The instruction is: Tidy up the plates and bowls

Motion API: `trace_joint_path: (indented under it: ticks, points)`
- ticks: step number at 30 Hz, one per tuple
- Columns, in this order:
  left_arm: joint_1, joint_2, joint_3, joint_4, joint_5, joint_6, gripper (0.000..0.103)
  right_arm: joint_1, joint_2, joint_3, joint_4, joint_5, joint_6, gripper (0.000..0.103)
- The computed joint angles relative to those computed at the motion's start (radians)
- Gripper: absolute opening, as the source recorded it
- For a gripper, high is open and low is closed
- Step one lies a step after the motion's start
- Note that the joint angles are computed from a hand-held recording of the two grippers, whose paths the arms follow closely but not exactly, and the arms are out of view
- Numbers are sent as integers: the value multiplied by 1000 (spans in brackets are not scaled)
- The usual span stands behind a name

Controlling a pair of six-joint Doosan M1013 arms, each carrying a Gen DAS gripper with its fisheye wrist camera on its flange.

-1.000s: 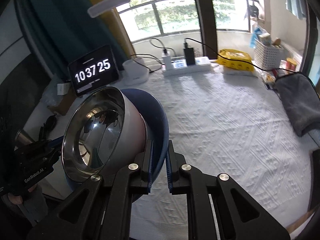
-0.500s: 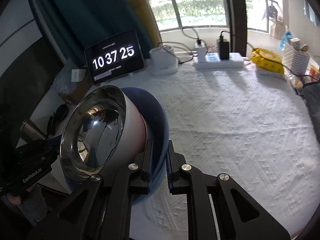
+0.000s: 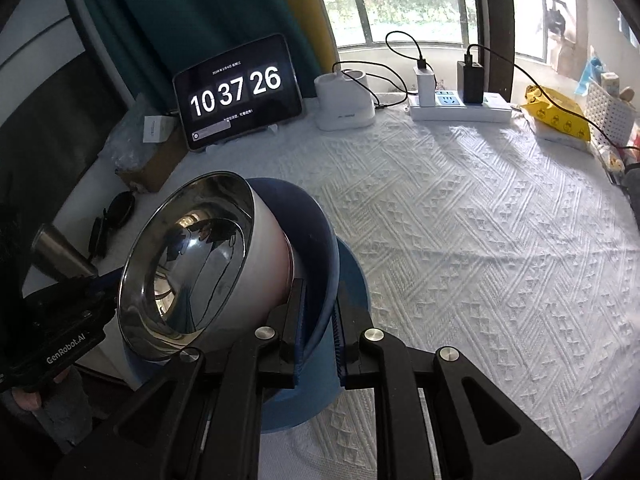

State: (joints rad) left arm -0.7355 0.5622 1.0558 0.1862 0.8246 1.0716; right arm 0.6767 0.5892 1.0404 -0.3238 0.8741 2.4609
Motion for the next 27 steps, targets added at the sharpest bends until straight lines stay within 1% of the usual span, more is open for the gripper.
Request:
trace_joint_path:
  ticks: [3, 6, 7, 8, 9, 10, 13, 15, 20, 25, 26, 27]
  points:
    - [-3, 1, -3, 17, 5, -2, 18, 3, 2, -1, -20, 5, 21, 16]
    - [-3, -6, 7, 32, -9, -26, 19, 3, -3, 8, -32, -4, 46, 18]
    - [-4, -10, 12, 47, -13, -40, 20, 4, -8, 17, -49, -13, 66, 23]
    - [-6, -16, 19, 66, -20, -58, 24, 6, -13, 25, -72, -19, 86, 28]
    - [-7, -21, 25, 81, -25, -71, 26, 7, -17, 31, -88, -23, 103, 38]
    - [-10, -27, 31, 103, -30, -92, 27, 7, -25, 44, -105, -34, 125, 42]
    - [-19, -43, 45, 164, -44, -146, 35, 10, -40, 64, -144, -38, 162, 44]
    - [-29, -53, 51, 206, -52, -181, 47, 15, -48, 72, -172, -33, 177, 45]
    - [-54, -73, 61, 304, -65, -240, 49, 35, -60, 75, -274, 15, 221, 47]
    - [-85, -106, 93, 439, -115, -338, 51, 72, -81, 82, -438, 70, 284, 48]
    - [-90, -112, 100, 463, -130, -358, 54, 83, -86, 84, -481, 84, 295, 49]
    - [-93, -120, 109, 472, -153, -367, 65, 89, -90, 87, -507, 90, 302, 51]
